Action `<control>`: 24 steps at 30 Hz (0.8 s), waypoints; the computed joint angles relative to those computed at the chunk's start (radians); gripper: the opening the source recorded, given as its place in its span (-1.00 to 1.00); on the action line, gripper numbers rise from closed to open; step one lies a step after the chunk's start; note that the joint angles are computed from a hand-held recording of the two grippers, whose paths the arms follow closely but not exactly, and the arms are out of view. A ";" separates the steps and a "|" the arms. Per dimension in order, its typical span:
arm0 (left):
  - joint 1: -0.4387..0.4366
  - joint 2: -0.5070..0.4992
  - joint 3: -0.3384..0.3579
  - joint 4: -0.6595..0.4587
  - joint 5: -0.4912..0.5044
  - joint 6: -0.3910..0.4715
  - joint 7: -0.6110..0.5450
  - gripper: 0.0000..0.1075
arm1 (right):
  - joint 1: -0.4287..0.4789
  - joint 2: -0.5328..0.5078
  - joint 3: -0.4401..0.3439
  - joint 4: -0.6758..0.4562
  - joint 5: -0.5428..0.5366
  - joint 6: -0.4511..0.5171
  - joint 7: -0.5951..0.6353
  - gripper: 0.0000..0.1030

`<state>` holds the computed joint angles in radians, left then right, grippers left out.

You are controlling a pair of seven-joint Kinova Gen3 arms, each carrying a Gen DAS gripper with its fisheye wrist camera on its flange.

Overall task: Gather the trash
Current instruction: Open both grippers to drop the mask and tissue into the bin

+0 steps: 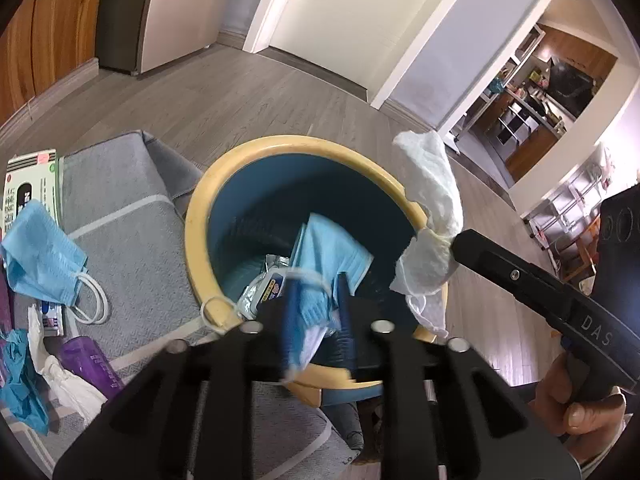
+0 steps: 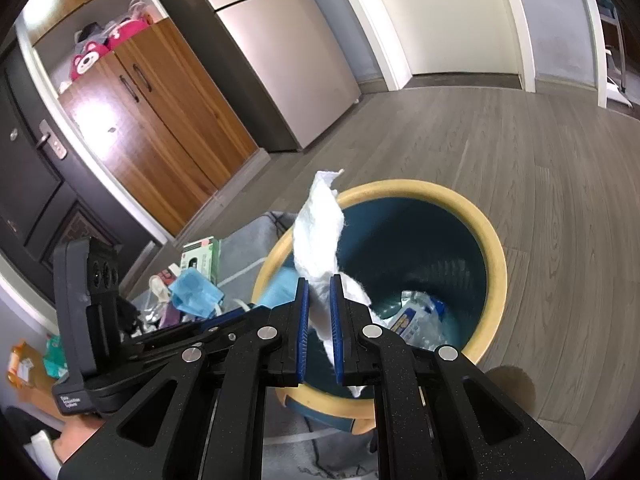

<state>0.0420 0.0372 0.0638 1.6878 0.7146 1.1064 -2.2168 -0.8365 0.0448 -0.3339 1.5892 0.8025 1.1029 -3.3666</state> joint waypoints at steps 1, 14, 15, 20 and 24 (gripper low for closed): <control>-0.004 0.001 -0.003 0.001 0.006 0.002 -0.006 -0.51 | 0.001 0.001 0.001 0.001 -0.002 -0.003 0.000 -0.77; -0.065 -0.053 -0.058 -0.002 0.011 0.018 -0.028 -0.02 | 0.005 0.025 0.016 -0.023 -0.046 -0.003 0.047 -0.66; -0.068 -0.061 -0.062 -0.002 0.008 0.018 -0.033 0.00 | 0.002 0.028 0.018 -0.026 -0.047 -0.001 0.049 -0.59; -0.096 -0.095 -0.101 0.004 0.005 0.037 -0.083 0.12 | -0.018 0.040 0.026 -0.043 -0.034 0.014 0.044 -0.44; -0.124 -0.111 -0.130 0.003 -0.003 0.052 -0.101 0.15 | -0.033 0.052 0.029 -0.054 -0.027 0.010 0.043 -0.30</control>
